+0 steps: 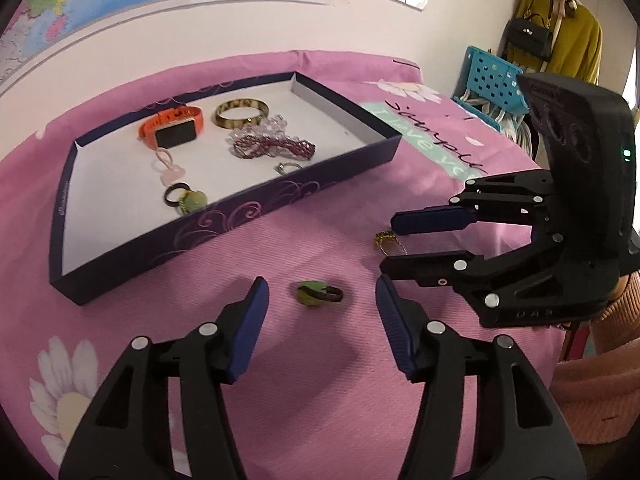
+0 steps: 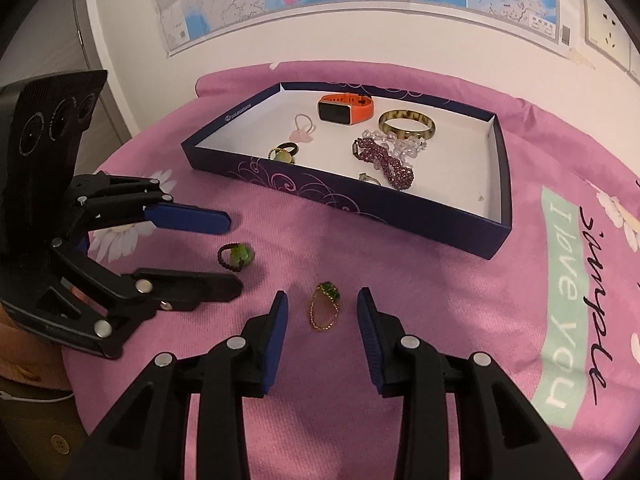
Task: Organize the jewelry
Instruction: 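Open the left tool to drop the pendant while the right tool releases the silver ring in the tray, then grasp the green-stone ring with the left tool while the right tool grasps the gold pendant chain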
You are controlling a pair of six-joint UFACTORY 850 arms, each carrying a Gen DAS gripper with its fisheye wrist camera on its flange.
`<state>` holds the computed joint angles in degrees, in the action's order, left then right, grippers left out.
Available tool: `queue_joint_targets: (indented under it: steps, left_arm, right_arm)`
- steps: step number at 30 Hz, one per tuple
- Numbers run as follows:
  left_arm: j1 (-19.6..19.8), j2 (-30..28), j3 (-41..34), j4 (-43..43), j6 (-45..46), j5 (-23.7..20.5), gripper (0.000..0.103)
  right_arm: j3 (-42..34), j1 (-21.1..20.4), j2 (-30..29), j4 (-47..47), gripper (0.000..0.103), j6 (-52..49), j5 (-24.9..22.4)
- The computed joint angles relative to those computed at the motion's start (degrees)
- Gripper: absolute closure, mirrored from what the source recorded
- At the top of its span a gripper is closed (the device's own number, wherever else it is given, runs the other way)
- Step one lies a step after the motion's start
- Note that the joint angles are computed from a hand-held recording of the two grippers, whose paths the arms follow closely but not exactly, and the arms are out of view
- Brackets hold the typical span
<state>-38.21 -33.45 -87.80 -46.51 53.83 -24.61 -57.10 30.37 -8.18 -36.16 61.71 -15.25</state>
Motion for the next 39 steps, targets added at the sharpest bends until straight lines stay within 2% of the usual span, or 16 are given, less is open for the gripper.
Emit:
queue_joint_targets:
  steps: [2,4,5,8,11,15,21,24,29,39]
  left_arm:
    - [-0.3,-0.5,-0.6,3.3,-3.8,0.1,0.058]
    - [-0.3,-0.5,-0.5,3.8,-4.6,0.6,0.060]
    - [-0.3,-0.5,-0.5,4.7,-5.6,0.8,0.066]
    - [0.0,-0.6,-0.6,5.4,-7.2,1.0,0.074]
    - [0.1,-0.5,-0.4,6.0,-8.2,1.6,0.080]
    - [0.3,-0.2,0.1,4.5,-7.1,1.6,0.080]
    - [0.7,0.4,0.8,2.0,-5.5,1.4,0.080]
    - [0.8,0.6,1.1,1.4,-5.4,1.5,0.080]
    - [1.1,1.5,2.1,-0.6,-3.9,2.2,0.080]
    - [1.6,2.9,3.3,-4.2,-1.1,3.3,0.080]
  right_arm:
    - [-0.3,0.3,-0.3,-1.3,0.069,1.1,-0.7]
    - [-0.5,0.5,-0.5,-2.3,0.068,1.7,-1.1]
    - [-0.7,0.7,-0.6,-3.2,0.068,2.4,-1.6]
    - [-1.0,1.1,-1.0,-5.1,0.069,3.8,-2.8]
    - [-1.0,1.3,-1.0,-6.2,0.076,5.1,-3.2]
    - [-0.7,1.3,-0.9,-6.7,0.091,5.9,-3.1]
    - [-0.7,1.4,-0.8,-7.0,0.098,6.1,-3.1]
    - [-0.9,1.6,-0.9,-7.5,0.099,6.6,-3.4]
    - [-0.2,1.0,-0.1,-6.9,0.099,7.3,-0.9]
    - [-0.3,0.8,0.9,-14.2,0.099,14.5,0.6]
